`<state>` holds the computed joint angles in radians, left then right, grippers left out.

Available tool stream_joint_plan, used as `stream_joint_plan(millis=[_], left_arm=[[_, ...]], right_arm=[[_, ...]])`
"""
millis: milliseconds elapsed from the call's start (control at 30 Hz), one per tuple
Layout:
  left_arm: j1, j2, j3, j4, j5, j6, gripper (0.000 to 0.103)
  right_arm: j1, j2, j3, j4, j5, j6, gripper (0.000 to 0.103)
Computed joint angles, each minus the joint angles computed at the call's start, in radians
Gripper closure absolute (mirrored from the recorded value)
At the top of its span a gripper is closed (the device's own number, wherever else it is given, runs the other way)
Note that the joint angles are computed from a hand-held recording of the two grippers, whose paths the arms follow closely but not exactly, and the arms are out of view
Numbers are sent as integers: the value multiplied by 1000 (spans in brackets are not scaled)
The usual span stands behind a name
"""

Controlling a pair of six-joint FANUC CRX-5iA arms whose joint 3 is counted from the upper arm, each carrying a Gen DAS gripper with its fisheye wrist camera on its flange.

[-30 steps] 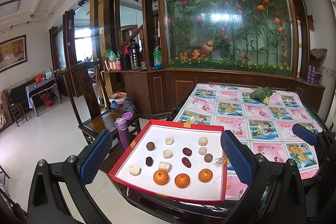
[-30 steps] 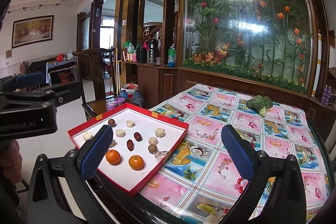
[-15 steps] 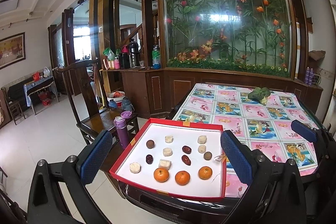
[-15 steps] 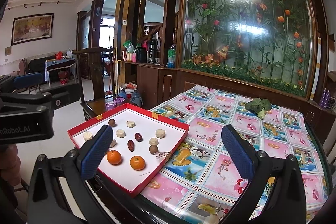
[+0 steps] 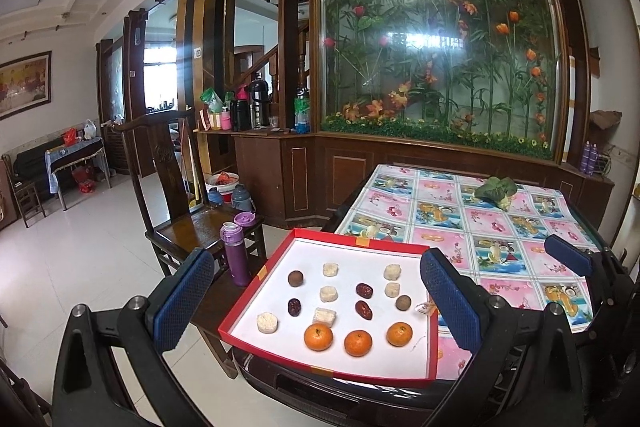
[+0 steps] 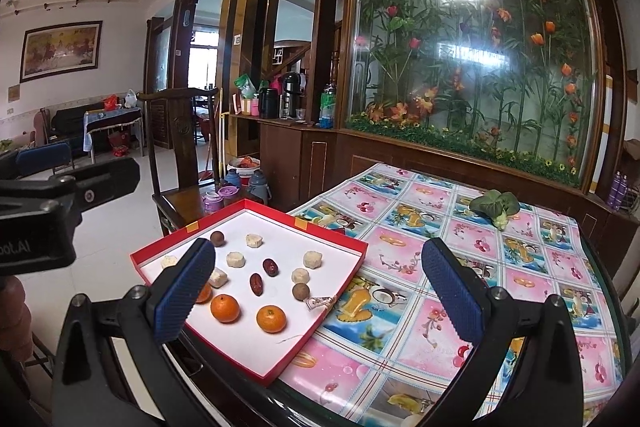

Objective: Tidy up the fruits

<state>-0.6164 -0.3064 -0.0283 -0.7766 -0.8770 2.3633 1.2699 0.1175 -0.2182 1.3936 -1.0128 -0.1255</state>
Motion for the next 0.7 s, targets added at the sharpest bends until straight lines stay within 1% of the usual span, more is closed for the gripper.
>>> stream_joint_plan(millis=[100,367,567,700], left_arm=[[4,4,4,-4,-1,-3,0],[66,24,8,64,28,-58,0],[118,44,4,154,85,-133,0],[99,70,19,120,105,-114,0]], right_arm=[[-7,9,12,-3,11,8,0],[-41,22,39,-25,50,-12,0],[-73,33,50,-43,93,-15,0],[-103,40,54,-69,135,-38,0]])
